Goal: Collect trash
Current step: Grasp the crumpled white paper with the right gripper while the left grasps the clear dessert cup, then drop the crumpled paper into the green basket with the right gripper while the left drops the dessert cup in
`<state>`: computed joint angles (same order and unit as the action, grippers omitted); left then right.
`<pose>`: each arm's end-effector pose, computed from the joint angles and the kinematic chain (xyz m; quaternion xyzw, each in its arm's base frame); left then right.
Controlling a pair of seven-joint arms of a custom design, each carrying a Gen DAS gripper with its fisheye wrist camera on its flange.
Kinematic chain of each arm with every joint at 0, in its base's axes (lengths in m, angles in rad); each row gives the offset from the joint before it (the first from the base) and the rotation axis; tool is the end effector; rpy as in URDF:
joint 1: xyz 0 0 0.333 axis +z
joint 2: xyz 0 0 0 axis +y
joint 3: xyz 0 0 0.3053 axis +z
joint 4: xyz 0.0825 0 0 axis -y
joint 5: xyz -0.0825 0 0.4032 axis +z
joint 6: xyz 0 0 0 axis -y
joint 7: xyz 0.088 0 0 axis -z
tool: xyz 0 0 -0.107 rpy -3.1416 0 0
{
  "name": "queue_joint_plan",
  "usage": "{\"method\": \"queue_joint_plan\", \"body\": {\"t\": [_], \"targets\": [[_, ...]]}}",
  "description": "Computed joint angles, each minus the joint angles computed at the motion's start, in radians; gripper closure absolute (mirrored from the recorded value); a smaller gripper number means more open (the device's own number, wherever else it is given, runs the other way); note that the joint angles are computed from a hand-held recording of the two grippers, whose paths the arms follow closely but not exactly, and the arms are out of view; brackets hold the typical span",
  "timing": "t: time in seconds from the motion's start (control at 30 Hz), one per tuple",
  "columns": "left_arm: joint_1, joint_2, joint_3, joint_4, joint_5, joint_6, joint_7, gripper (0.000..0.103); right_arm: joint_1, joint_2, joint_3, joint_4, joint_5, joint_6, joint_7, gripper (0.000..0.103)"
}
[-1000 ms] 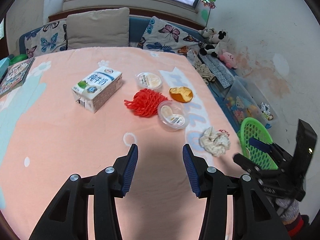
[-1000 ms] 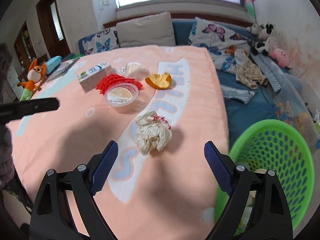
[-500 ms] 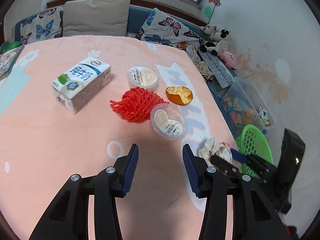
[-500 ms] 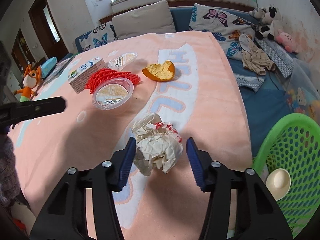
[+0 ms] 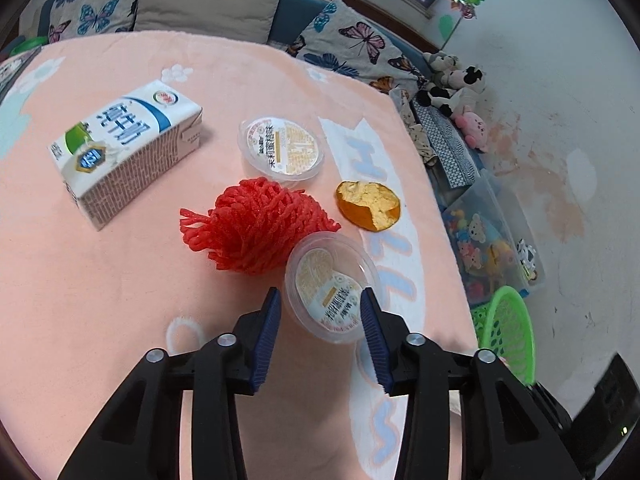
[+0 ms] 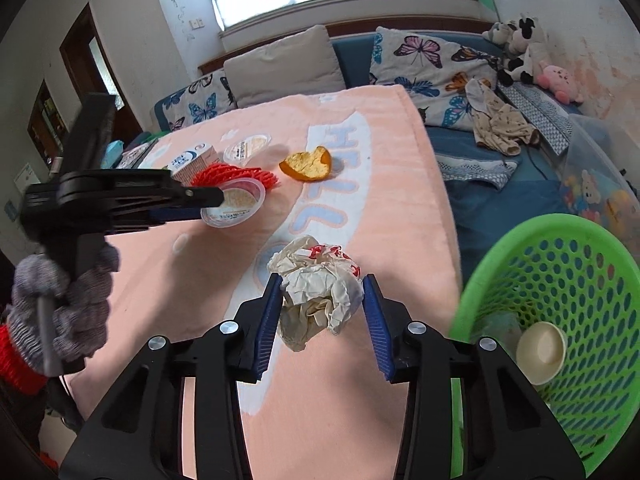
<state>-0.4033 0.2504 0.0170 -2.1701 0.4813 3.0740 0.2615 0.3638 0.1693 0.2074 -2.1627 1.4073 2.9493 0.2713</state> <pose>0.5525 -0.2653 0.3223 -0.8014 0.5021 -0.3165 0.0738 0.5214 0.2560 0.3252 -0.7971 0.4580 -0.0715 0.3870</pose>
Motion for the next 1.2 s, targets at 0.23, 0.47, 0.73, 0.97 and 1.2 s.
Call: {"method": "queue_joint_plan", "body": {"t": [0.23,0.47,0.73,0.97,1.2], "targets": [[0.009,0.027,-0.011,0.008,-0.066,0.009,0.039,0.082,0.002,-0.049,-0.018,-0.045,0.068,-0.008,-0.044,0.061],[-0.054,0.002,0.052,-0.018,-0.004,0.019,-0.031,0.089,0.008,-0.086,-0.044,-0.084,0.110,-0.005,-0.065,0.061],[-0.067,-0.076,0.046,-0.071,0.127,0.038,-0.098,0.090,0.001,-0.156,-0.078,-0.152,0.181,-0.002,-0.118,0.061],[-0.025,-0.129,-0.030,-0.092,0.212,0.066,-0.135,0.090,-0.016,-0.221,-0.111,-0.211,0.242,0.033,-0.163,0.061],[-0.004,-0.128,-0.106,-0.054,0.217,0.059,-0.093,0.091,-0.049,-0.233,-0.131,-0.225,0.278,0.073,-0.180,0.061]]}}
